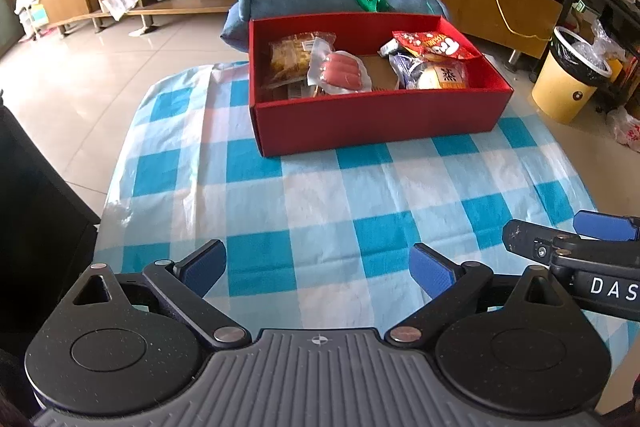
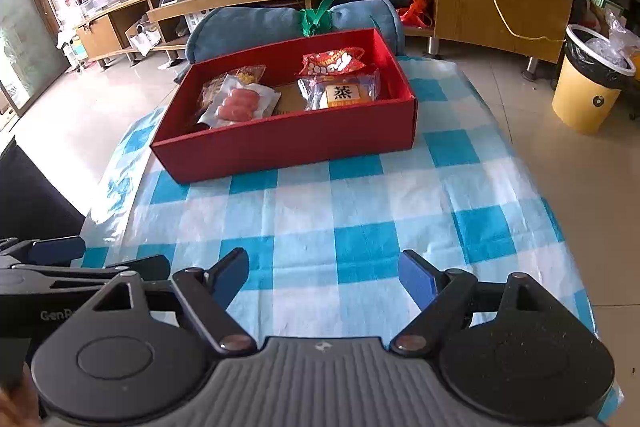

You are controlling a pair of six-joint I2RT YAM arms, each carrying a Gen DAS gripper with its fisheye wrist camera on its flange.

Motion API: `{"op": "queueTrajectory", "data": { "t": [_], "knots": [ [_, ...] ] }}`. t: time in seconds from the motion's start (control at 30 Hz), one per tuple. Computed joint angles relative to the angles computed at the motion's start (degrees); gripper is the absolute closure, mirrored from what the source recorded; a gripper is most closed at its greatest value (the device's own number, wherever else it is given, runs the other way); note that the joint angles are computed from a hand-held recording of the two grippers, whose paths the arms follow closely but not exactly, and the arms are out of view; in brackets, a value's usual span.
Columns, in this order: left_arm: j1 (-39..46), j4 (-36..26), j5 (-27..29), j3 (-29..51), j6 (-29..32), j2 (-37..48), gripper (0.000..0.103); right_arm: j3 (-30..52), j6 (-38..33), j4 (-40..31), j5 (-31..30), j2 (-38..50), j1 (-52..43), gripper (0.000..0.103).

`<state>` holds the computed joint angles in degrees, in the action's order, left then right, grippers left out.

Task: Organize snacks

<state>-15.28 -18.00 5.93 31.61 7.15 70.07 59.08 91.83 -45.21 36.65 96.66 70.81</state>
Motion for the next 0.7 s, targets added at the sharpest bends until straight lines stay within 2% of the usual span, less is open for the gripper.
{"op": "queueTrajectory", "data": {
  "t": [0.37,0.7],
  "knots": [
    [0.5,-1.6,0.3,-3.3,2.3,-4.5,0.003,2.1,6.5,-3.9,-0.2,2.3,5.3,0.026],
    [-0.3,-2.1,0.3,-5.2,2.9,-8.3,0.004,2.0,9.2,-5.8,0.2,1.7,7.0,0.026]
  ]
}}
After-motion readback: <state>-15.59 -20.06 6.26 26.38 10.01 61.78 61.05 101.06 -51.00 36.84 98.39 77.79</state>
